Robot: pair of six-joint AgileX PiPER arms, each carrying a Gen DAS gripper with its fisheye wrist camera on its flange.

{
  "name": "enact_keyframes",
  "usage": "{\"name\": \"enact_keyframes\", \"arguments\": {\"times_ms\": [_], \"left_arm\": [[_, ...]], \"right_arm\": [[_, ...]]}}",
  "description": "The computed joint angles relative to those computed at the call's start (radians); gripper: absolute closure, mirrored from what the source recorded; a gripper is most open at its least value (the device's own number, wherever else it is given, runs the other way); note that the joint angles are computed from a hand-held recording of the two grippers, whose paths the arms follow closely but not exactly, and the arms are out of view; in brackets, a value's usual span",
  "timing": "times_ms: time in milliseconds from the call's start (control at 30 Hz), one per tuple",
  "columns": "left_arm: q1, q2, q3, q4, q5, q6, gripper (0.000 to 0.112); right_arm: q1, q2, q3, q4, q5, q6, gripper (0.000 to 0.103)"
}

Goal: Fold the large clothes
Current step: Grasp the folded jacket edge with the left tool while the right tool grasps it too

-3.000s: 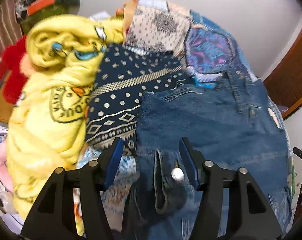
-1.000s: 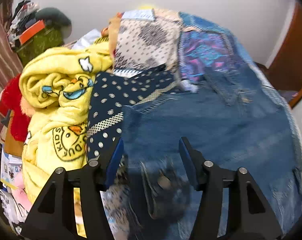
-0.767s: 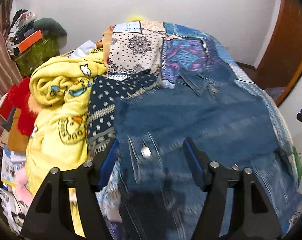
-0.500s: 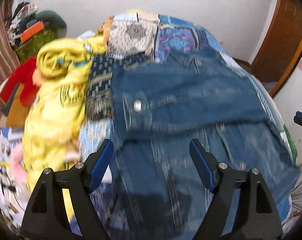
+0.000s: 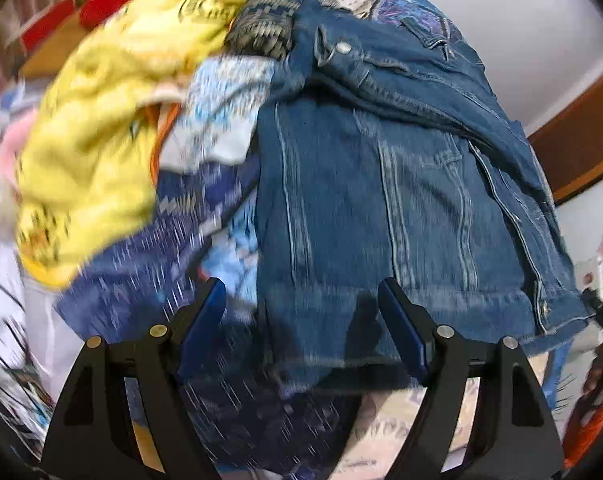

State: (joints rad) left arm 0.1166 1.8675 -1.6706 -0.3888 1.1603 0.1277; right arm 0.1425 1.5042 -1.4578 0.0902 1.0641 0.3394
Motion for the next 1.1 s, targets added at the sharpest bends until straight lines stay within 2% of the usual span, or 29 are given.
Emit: {"name": "enact_keyframes", "arguments": {"times_ms": [233,267,300,333,467,533,667,733,800,1100], "left_arm": [[0.027,-0.082,0.182,-0.095,-0.079,0.024,0.035],[0.034,-0.094,0.211,-0.117,-0.098,0.025,0.036],[0.039,-0.1,0.227,-0.134,-0.11,0.026,0.038],[0.042,-0.106,0.24,-0.147,-0.121,0.028,0.043],[0.042,-0.11,0.239,-0.147,-0.127,0.023,0.07],[0.024,-0.118,0.231,-0.1,-0.143,0.019,0.083],[0.026,-0.135,0.217,-0.099,-0.157,0.054,0.097],[0.023,-0.14,0.206,-0.099,-0.163,0.057,0.1],[0.012,-0.134,0.169,-0.081,-0.153,0.039,0.101],[-0.05,-0.041,-0.092,-0.015,-0.125,-0.005,0.102]], "right_arm": [[0.012,-0.06,0.095,0.048,-0.066,0.017,0.02],[0.016,-0.067,0.106,0.052,-0.076,0.021,0.021],[0.019,-0.071,0.116,0.065,-0.087,0.017,0.027],[0.02,-0.071,0.122,0.076,-0.092,0.013,0.035],[0.029,-0.089,0.158,0.099,-0.139,0.043,0.051],[0.043,-0.1,0.165,0.08,-0.15,0.07,0.067],[0.046,-0.117,0.191,0.089,-0.188,0.082,0.08],[0.053,-0.116,0.185,0.077,-0.198,0.092,0.087],[0.057,-0.108,0.167,0.075,-0.2,0.089,0.09],[0.022,0.016,-0.026,0.15,-0.225,-0.087,0.092]]}}
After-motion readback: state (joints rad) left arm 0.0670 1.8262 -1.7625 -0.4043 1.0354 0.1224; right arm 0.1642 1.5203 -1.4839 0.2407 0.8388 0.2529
